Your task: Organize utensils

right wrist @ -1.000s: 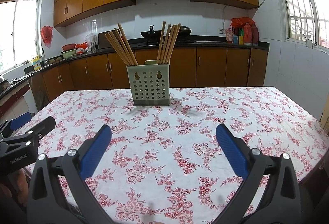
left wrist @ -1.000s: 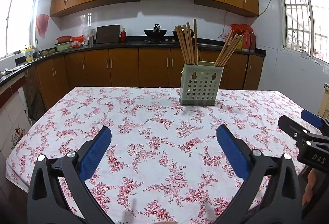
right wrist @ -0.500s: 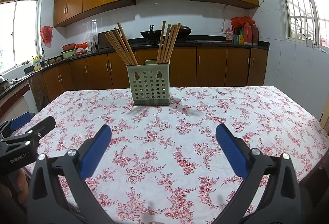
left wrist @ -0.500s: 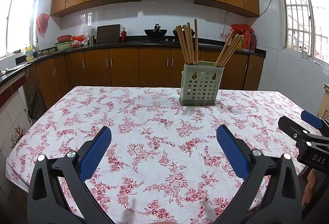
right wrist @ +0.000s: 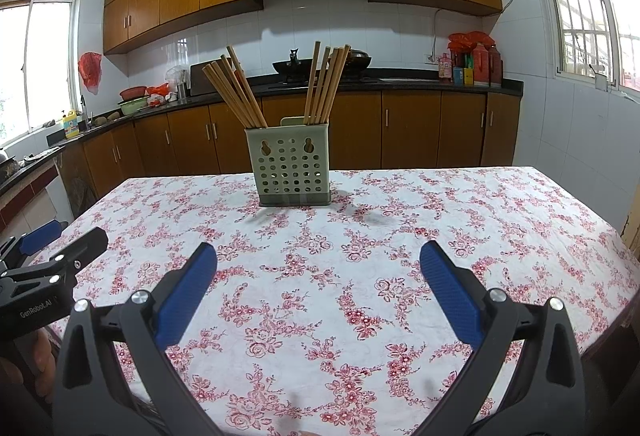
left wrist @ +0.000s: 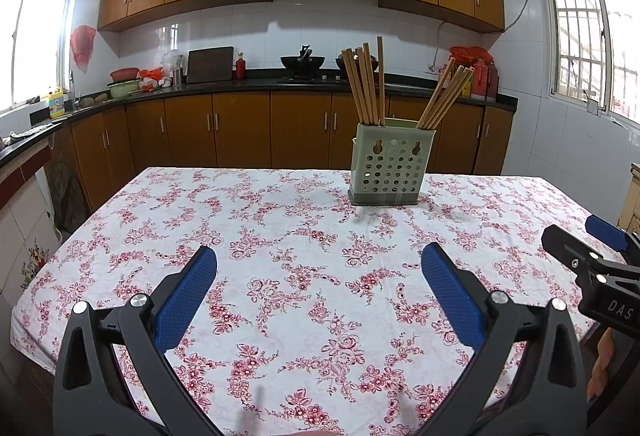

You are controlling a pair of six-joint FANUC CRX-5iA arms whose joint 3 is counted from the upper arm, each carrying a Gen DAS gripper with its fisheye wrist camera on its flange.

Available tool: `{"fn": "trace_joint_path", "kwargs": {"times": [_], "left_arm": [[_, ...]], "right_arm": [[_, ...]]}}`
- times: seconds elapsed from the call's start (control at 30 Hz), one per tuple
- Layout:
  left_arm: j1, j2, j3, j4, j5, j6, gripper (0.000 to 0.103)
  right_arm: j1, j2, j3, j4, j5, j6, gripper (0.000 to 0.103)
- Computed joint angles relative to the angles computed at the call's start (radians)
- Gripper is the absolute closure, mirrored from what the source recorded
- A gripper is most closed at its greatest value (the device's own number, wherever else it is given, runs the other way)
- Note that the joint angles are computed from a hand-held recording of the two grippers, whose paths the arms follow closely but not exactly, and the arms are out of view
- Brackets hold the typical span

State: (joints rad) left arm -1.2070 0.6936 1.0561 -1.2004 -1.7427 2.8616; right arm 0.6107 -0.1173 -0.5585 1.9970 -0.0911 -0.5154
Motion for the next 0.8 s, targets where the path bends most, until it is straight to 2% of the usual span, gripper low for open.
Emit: {"fn": "trace_joint_path", "kwargs": {"times": [0.8], "left_arm": [[0.0,0.003,0.007,0.001,-0.002,-0.003,0.002]], "right_arm": [[-0.011,-0.001,0.003,0.026,0.012,-0.022,0.004]]}}
